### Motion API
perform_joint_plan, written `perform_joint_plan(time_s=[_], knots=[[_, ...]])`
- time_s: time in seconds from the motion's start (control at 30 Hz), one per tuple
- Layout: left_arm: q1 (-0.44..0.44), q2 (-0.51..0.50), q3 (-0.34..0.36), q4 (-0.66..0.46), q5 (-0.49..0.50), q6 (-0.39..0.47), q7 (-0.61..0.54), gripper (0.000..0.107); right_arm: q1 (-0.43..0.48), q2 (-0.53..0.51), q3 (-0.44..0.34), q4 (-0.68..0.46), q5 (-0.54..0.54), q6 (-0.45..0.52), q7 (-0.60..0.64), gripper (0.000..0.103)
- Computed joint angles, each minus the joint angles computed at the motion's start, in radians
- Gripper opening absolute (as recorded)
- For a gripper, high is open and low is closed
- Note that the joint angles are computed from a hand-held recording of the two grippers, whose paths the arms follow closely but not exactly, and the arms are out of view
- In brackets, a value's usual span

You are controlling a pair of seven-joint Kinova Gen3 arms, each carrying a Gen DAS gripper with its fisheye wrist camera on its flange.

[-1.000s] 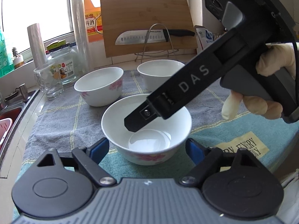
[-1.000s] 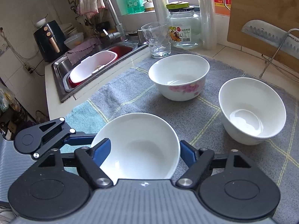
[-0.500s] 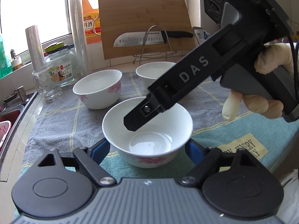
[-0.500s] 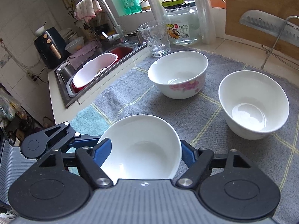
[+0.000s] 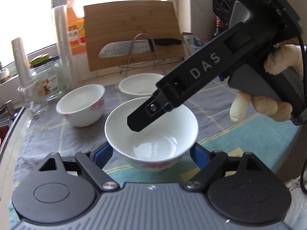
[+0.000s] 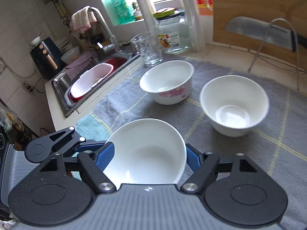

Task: Organize plates and bowls
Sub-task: 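Carry the held white bowl across the towel with the right tool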

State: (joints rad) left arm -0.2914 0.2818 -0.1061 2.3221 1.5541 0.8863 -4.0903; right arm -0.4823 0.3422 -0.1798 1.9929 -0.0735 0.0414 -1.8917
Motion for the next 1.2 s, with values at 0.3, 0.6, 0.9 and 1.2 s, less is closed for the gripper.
perform_joint_plan(time_s=[0.3, 0.6, 0.9, 1.2], knots=[[0.049, 0.004, 0.037, -0.01, -0.028, 0.012, 0.015, 0.087, -0.2, -0.096, 0.249, 0.126, -0.015, -0.03, -0.076, 0.083], [0.099, 0.013, 0.066, -0.021, -0.064, 0.009, 0.039, 0.087, -0.49, -0.157, 0.577, 0.231, -0.025, -0.039, -0.143, 0.083], [0.129, 0.012, 0.084, -0.029, -0.094, -0.018, 0.084, 0.087, -0.514, -0.174, 0.613, 0.263, -0.014, -0.034, -0.164, 0.083], [0.129, 0.004, 0.09, -0.033, -0.127, -0.033, 0.136, 0.087, -0.334, -0.173, 0.427, 0.257, 0.014, -0.024, -0.174, 0.083]])
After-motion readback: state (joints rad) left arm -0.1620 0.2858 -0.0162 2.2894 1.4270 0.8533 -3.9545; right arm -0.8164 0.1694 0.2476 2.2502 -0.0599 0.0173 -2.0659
